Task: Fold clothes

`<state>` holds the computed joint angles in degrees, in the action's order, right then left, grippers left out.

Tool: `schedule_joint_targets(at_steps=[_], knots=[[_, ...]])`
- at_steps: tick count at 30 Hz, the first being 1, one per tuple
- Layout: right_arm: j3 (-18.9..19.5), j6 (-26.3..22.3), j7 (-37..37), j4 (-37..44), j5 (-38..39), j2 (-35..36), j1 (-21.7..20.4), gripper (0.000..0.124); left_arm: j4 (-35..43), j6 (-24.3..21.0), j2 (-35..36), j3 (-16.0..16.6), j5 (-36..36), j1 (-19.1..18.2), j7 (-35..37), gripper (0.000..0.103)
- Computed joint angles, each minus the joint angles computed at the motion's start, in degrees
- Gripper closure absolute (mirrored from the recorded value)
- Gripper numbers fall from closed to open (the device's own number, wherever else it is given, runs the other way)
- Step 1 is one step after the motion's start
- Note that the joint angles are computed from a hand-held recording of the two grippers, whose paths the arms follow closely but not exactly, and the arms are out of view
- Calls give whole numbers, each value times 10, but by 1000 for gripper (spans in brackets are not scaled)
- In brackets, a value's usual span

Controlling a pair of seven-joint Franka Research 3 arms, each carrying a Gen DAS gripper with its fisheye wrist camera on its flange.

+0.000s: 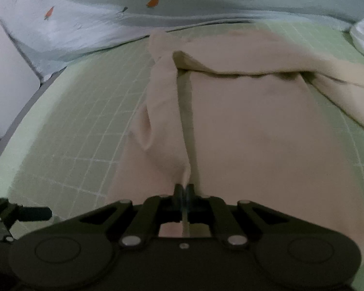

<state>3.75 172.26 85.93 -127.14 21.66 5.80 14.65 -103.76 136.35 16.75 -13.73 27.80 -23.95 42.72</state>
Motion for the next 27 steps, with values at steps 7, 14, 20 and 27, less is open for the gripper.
schedule_joint_targets(at_steps=[7,14,20,27], knots=[[-6,-23,-9,10,-39,-1,0,103,4,4,3,-7,-56,20,23,0],[-18,-4,-13,24,-24,-6,-14,76,38,8,4,17,-26,20,-16,0],[-95,31,152,61,-156,26,0,68,140,19,66,36,-10,30,-54,0],[-202,7,337,150,-270,103,15,55,367,12,214,54,-41,32,-24,0]])
